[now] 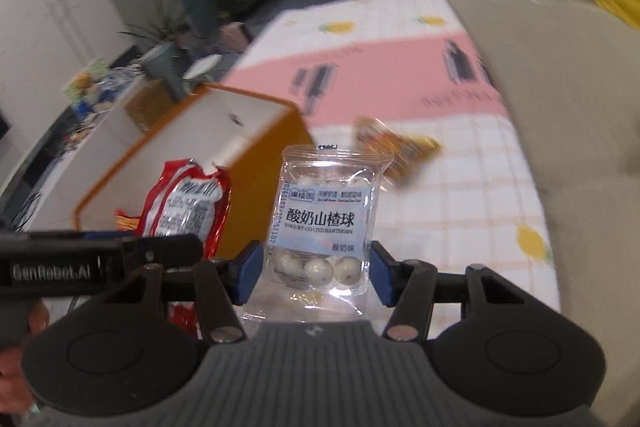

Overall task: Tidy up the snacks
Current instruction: 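Carry the red bag and yogurt ball packet over the orange box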

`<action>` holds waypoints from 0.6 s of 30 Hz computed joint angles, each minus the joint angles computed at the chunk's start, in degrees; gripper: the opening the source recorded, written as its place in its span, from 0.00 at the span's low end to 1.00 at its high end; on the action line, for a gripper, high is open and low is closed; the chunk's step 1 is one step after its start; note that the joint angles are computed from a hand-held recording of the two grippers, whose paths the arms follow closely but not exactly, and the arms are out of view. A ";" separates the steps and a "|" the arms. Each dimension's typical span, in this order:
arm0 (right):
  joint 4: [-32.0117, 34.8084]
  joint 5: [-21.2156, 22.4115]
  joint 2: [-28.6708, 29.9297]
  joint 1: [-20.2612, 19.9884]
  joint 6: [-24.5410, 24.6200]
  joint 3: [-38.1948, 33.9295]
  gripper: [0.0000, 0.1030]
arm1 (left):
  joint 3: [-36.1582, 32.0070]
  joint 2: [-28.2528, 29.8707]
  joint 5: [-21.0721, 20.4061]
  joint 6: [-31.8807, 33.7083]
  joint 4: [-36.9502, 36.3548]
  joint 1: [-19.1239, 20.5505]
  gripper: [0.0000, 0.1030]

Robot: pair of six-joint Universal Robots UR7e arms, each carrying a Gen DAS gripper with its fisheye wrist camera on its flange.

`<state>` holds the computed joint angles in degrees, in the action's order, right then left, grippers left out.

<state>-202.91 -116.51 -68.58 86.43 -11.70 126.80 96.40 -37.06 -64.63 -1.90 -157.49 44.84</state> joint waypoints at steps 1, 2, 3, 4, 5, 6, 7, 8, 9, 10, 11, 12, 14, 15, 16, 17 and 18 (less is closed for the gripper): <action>0.63 0.47 0.32 0.57 -0.81 -1.00 0.53 | -0.83 -0.04 0.82 0.40 0.27 0.16 0.80; 1.48 1.20 0.64 1.15 -1.67 -2.13 0.53 | -1.78 -0.13 1.84 0.74 0.72 0.37 0.80; 2.14 1.74 1.03 1.72 -2.46 -3.16 0.53 | -2.67 -0.10 2.78 0.86 1.16 0.52 0.80; 2.78 2.19 1.57 2.28 -3.52 -4.30 0.53 | -3.65 0.02 3.73 1.09 1.66 0.75 0.80; 3.63 2.50 2.31 2.95 -4.99 -5.74 0.53 | -4.56 0.02 4.43 1.31 2.33 1.12 0.80; 4.02 2.41 3.31 3.64 -6.33 -7.07 0.53 | -5.94 0.27 4.92 1.19 3.45 1.60 0.80; 4.64 2.26 4.41 4.27 -8.01 -8.72 0.53 | -7.10 0.58 5.06 0.87 4.44 2.03 0.80; 5.29 2.01 5.41 4.82 -9.43 -10.26 0.53 | -8.60 0.92 5.40 0.19 6.07 2.62 0.80; 6.19 1.88 6.38 5.13 -10.44 -11.87 0.53 | -10.11 1.36 5.92 -0.38 7.72 3.16 0.80; 7.28 1.84 7.29 5.36 -11.09 -13.46 0.52 | -11.36 1.69 6.32 -0.63 9.09 3.71 0.80; 8.63 1.86 8.33 5.55 -11.88 -15.35 0.52 | -12.79 2.29 6.89 -1.03 10.53 4.20 0.80; 9.67 1.81 9.34 5.72 -12.86 -17.04 0.52 | -13.65 2.55 7.40 -1.20 11.75 4.60 0.80; 11.68 1.68 11.55 5.81 -15.56 -20.62 0.52 | -16.32 3.83 8.28 -1.73 14.45 5.60 0.80; 12.59 1.53 12.47 5.82 -16.70 -22.11 0.52 | -17.71 4.58 8.92 -2.09 15.94 6.10 0.80; 13.66 1.24 13.50 5.73 -17.82 -23.75 0.52 | -18.33 4.78 9.34 -2.40 16.89 6.48 0.80; 15.07 0.86 14.70 5.67 -18.77 -25.75 0.52 | -19.50 5.51 10.02 -2.85 18.12 6.91 0.80; 16.45 0.36 15.75 5.64 -19.54 -27.49 0.52 | -20.64 6.22 10.59 -3.22 19.40 7.30 0.80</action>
